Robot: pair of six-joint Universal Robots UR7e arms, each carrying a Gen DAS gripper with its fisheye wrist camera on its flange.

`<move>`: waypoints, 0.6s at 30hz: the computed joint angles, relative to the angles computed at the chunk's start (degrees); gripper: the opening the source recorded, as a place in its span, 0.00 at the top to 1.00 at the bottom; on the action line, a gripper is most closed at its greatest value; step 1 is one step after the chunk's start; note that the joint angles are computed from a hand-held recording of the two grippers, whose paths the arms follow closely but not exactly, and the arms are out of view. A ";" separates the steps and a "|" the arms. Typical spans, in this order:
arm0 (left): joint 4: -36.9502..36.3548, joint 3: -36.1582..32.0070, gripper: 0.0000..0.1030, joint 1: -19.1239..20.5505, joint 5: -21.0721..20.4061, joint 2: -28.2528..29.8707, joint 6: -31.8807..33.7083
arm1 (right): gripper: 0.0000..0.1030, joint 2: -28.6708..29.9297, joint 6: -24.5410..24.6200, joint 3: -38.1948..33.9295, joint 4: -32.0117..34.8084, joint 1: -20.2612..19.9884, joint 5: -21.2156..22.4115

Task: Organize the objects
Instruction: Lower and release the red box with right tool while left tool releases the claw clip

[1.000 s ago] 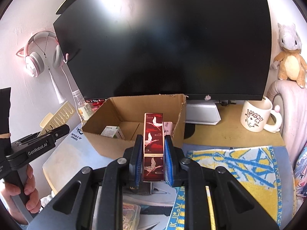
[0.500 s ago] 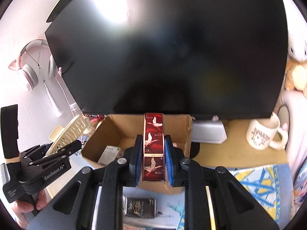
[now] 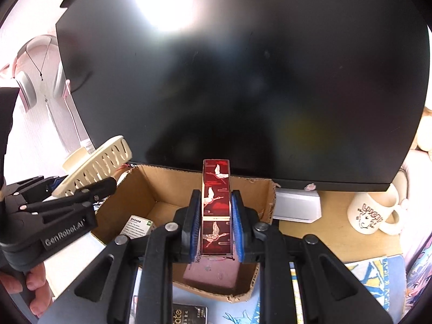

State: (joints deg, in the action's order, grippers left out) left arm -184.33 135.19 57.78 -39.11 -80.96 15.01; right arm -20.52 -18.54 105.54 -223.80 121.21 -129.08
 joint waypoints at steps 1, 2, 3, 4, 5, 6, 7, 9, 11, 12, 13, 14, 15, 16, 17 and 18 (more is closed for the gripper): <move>0.17 -0.09 0.57 0.22 -0.24 0.21 -0.20 | 0.77 0.31 -0.05 -0.35 0.27 -0.17 -0.13; 0.47 -0.26 0.57 0.49 -0.51 0.47 -0.45 | 0.77 0.62 -0.17 -0.66 0.46 -0.36 -0.27; 0.71 -0.45 0.57 0.76 -0.74 0.77 -0.74 | 0.77 0.91 -0.32 -0.84 0.53 -0.54 -0.49; 0.80 -0.60 0.57 0.98 -0.81 1.06 -1.00 | 0.77 1.16 -0.38 -1.04 0.66 -0.66 -0.76; 0.91 -0.71 0.57 1.15 -0.71 1.33 -1.25 | 0.77 1.38 -0.44 -1.21 0.73 -0.72 -1.01; 1.10 -0.84 0.57 1.33 -0.65 1.63 -1.49 | 0.77 1.59 -0.60 -1.35 0.69 -0.83 -1.10; 1.28 -0.93 0.57 1.51 -0.79 1.80 -1.53 | 0.77 1.78 -0.78 -1.49 0.60 -0.92 -1.16; 1.92 -1.00 0.57 1.88 -1.20 1.92 -1.78 | 0.77 2.10 -0.98 -1.70 0.39 -1.05 -1.28; 2.67 -1.00 0.57 2.09 -1.31 1.91 -2.29 | 0.77 2.33 -1.25 -1.84 -0.04 -1.16 -1.34; 2.80 -1.20 0.57 2.38 -1.39 2.08 -2.26 | 0.77 2.50 -1.56 -1.95 -0.47 -1.06 -1.51; 2.93 -1.35 0.57 2.60 -1.54 2.22 -2.25 | 0.77 2.57 -1.85 -1.97 -0.75 -1.00 -1.56; 3.18 -1.46 0.57 2.85 -1.83 2.33 -2.32 | 0.78 2.61 -2.15 -1.95 -0.95 -0.95 -1.50; 3.57 -1.62 0.57 3.12 -2.13 2.42 -2.45 | 0.78 2.71 -2.61 -1.97 -1.17 -0.90 -1.49; 3.98 -1.73 0.57 3.34 -2.33 2.50 -2.66 | 0.78 2.87 -3.01 -2.10 -1.20 -0.87 -1.64; 4.35 -1.85 0.57 3.55 -2.43 2.66 -2.81 | 0.78 3.01 -3.18 -2.23 -1.11 -0.86 -1.85; 4.46 -1.98 0.57 3.75 -2.39 2.89 -2.74 | 0.78 3.13 -3.05 -2.35 -0.75 -0.85 -2.05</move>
